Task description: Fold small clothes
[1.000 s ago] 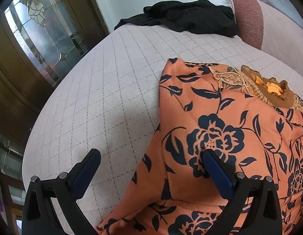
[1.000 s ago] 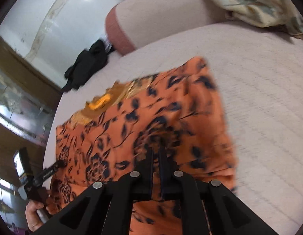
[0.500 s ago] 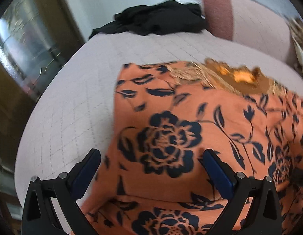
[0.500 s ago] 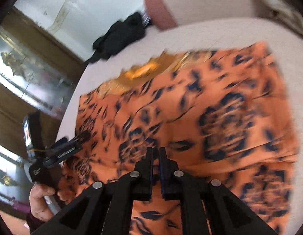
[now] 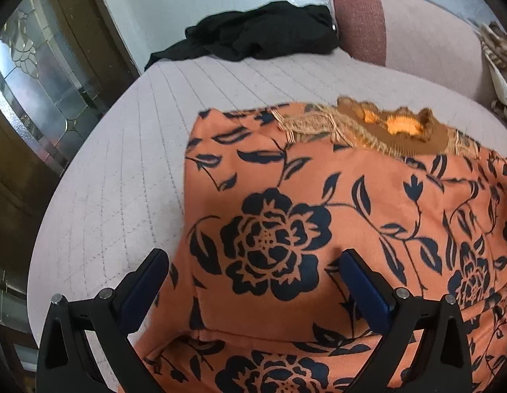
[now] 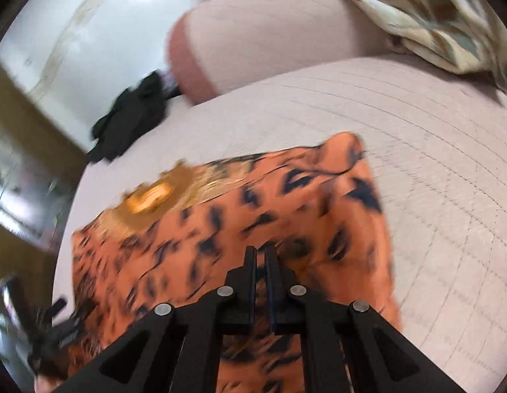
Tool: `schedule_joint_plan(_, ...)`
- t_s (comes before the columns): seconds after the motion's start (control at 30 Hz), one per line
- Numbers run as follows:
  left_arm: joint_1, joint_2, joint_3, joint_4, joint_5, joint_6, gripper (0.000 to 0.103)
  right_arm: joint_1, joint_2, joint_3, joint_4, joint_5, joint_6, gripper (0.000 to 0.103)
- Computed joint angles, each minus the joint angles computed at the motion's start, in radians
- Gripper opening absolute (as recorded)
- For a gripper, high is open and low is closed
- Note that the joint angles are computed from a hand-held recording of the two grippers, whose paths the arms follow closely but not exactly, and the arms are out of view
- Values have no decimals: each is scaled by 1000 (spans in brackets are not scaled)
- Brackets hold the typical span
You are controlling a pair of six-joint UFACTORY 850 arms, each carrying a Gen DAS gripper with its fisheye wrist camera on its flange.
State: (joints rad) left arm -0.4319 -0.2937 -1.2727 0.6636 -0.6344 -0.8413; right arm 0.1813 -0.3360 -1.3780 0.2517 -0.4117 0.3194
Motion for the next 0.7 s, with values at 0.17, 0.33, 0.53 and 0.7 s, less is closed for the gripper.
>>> schedule_joint_plan(0.17, -11, -13, -12, 20, -14, -17, 103, -33, -19, 6, 122, 29, -77, 6)
schedule_joint_plan(0.33, -9, -4, -3, 31, -16, -24, 103, -53, 61, 98, 167, 102, -114, 6)
schedule_joint_plan(0.53, -12, -5, 0, 43, -35, -18, 103, -53, 126, 188, 116, 85, -107, 6)
schedule_joint_plan(0.7, -24, 6, 10, 82, -48, -42, 103, -40, 195, 252, 84, 83, -74, 6)
